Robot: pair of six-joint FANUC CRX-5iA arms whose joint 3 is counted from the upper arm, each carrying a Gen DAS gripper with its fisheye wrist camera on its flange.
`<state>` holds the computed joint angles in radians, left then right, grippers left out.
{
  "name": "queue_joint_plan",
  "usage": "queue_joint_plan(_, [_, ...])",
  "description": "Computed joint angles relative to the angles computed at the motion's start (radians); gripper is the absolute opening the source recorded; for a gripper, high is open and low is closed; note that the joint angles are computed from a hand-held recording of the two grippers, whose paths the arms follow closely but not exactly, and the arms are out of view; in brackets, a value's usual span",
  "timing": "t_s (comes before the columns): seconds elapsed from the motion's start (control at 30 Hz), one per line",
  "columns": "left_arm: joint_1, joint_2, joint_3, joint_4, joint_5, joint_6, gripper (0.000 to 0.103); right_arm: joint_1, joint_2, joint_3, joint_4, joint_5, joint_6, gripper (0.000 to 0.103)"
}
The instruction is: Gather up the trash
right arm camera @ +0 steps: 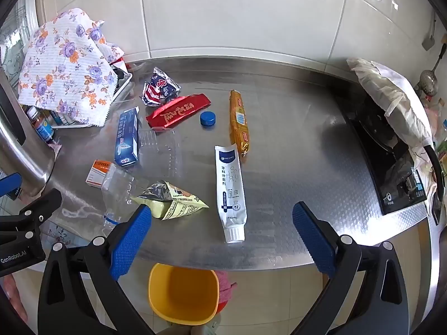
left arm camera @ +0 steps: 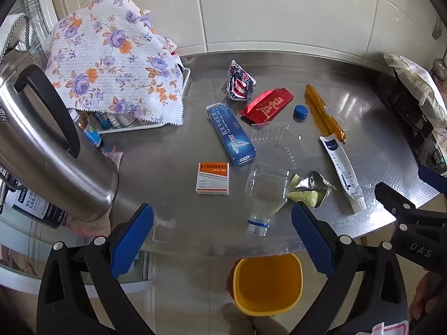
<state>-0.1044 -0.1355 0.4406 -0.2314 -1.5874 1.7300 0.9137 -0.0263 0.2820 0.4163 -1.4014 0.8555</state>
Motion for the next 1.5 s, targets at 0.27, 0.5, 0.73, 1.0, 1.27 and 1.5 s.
queue_joint_plan(0.27, [-0.022, 0.008, 0.012, -0.023, -0.012, 0.005, 0.098, 0.001, -0.003, -0.004, 0.003, 0.002, -0.001, 0.1])
queue_joint_plan(0.5, [0.029, -0.009, 0.001, 0.032, -0.004, -0.032, 0.098, -0.003, 0.005, 0.001, 0.002, 0.006, 0.003, 0.1])
queue_joint_plan(0.73, [0.016, 0.002, 0.001, 0.016, 0.002, -0.013, 0.098, 0.001, 0.003, 0.004, 0.001, -0.001, 0.002, 0.1])
queue_joint_plan(1.0, [0.026, 0.002, -0.002, 0.023, 0.002, -0.017, 0.098, -0.005, 0.009, 0.009, -0.003, 0.0, 0.011, 0.1])
queue_joint_plan(1.27, [0.027, 0.003, -0.002, 0.023, 0.004, -0.018, 0.098, -0.005, 0.011, 0.012, -0.004, 0.0, 0.011, 0.1])
queue_joint_plan(1.5, [0.026, 0.003, -0.004, 0.021, 0.004, -0.017, 0.098, -0.005, 0.013, 0.015, -0.005, -0.003, 0.014, 0.1])
